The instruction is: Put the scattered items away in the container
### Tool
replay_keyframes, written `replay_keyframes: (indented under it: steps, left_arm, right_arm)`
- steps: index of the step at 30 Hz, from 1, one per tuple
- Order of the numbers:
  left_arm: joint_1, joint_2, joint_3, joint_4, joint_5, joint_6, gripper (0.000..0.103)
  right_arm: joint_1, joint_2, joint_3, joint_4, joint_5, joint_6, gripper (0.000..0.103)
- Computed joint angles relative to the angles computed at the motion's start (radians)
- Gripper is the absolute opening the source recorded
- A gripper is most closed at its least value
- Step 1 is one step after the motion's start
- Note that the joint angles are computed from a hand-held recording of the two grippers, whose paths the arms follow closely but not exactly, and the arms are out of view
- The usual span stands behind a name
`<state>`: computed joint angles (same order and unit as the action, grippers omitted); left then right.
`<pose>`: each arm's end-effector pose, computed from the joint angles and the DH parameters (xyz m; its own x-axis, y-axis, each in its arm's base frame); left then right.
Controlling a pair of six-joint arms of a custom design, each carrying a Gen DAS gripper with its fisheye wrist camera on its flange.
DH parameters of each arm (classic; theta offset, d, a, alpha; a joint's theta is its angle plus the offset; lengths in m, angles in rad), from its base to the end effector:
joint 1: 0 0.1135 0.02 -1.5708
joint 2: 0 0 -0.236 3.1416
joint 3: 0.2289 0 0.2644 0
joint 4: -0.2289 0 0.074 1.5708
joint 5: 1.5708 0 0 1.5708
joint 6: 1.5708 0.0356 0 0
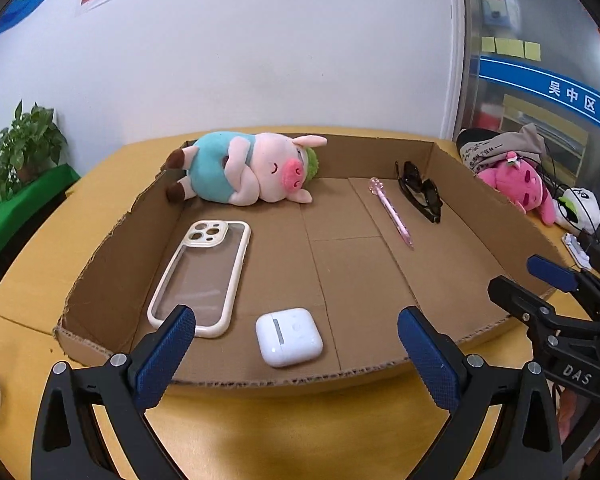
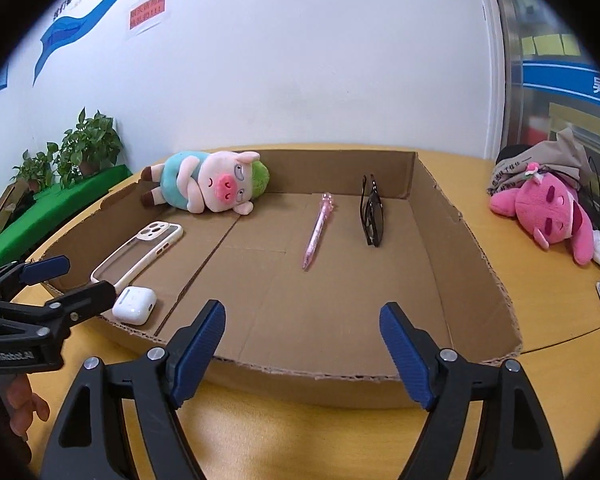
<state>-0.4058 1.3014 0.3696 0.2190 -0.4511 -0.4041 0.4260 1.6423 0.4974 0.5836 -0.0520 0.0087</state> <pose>0.2258 -0.0801 0.1007 -0.5730 -0.1389 -0.8077 -0.1882 0.9815 -0.0353 0.2639 0.1218 0.0809 -0.4886 -0.2122 -0.8463 -0.4485 0.8931 0.0350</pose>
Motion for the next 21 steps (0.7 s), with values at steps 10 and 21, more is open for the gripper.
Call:
replay_keyframes:
  steps: [10,21]
  left_arm:
    - [-0.056,0.095,-0.076,0.280,-0.140,0.035,0.103]
    - [-0.059,0.098,-0.078,0.289,-0.147,0.033,0.103]
  right_arm:
    - [0.023,0.009,-0.056,0.123,0.046,0.011,0.083]
    - [0.033,0.015,-0.047,0.117,0.066,0.014,0.086]
